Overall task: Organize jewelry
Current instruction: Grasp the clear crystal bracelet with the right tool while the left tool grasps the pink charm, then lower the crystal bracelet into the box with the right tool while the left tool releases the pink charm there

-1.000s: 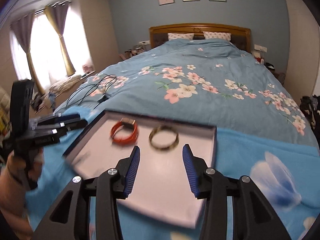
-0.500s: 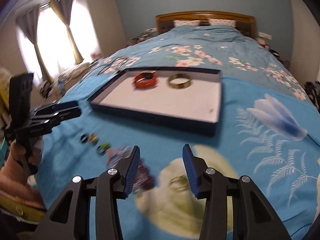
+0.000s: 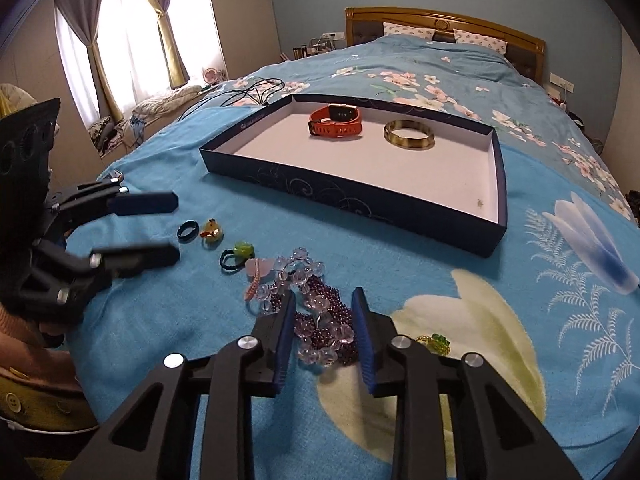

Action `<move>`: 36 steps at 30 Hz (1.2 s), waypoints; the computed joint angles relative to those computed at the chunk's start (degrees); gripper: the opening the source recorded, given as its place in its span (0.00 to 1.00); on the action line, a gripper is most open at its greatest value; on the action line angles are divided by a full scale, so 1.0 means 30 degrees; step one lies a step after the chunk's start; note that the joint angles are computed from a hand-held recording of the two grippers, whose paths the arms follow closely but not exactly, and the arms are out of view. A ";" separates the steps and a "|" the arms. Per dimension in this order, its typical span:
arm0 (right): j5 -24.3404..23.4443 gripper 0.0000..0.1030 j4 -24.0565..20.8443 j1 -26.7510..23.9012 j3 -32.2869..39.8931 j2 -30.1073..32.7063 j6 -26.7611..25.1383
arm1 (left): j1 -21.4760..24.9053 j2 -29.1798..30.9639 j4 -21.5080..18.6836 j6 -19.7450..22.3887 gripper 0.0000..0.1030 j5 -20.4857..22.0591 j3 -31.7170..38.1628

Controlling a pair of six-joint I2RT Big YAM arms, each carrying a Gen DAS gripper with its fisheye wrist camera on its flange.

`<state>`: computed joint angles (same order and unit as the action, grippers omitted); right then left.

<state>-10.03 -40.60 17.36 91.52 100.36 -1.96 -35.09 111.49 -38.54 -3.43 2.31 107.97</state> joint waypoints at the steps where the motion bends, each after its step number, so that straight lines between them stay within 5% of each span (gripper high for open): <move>1: 0.0041 0.24 -0.0024 -0.0004 0.0007 0.0016 0.0022 | -0.0098 0.0161 -0.0162 0.0034 0.58 -0.0232 0.0216; 4: 0.0013 0.24 -0.0293 0.0010 0.0202 0.0180 -0.0103 | -0.0285 0.0603 -0.0673 0.0273 0.58 0.0024 0.0793; 7: 0.0184 0.09 -0.0410 0.0133 0.0332 0.0236 -0.0447 | -0.0362 0.0985 -0.1047 0.0446 0.58 0.0469 0.1346; 10: 0.0291 0.08 -0.0572 0.0213 0.0425 0.0254 -0.0724 | -0.0397 0.1377 -0.1474 0.0545 0.58 0.0827 0.1926; 18: -0.1555 0.08 0.0606 -0.0280 -0.0120 -0.0537 0.0680 | -0.0322 0.2803 -0.3297 0.0480 0.34 0.2263 0.4168; 25: -0.2325 0.08 0.1423 -0.0546 -0.0321 -0.1142 0.1654 | -0.0238 0.3982 -0.4742 0.0112 0.30 0.3185 0.6088; 35: -0.2511 0.08 0.2043 -0.0730 -0.0425 -0.1445 0.2204 | -0.0198 0.5113 -0.6002 -0.0520 0.11 0.2758 0.8027; 36: -0.2555 0.08 0.2064 -0.0755 -0.0402 -0.1437 0.2250 | -0.0201 0.5085 -0.5939 -0.0513 0.02 0.2696 0.7995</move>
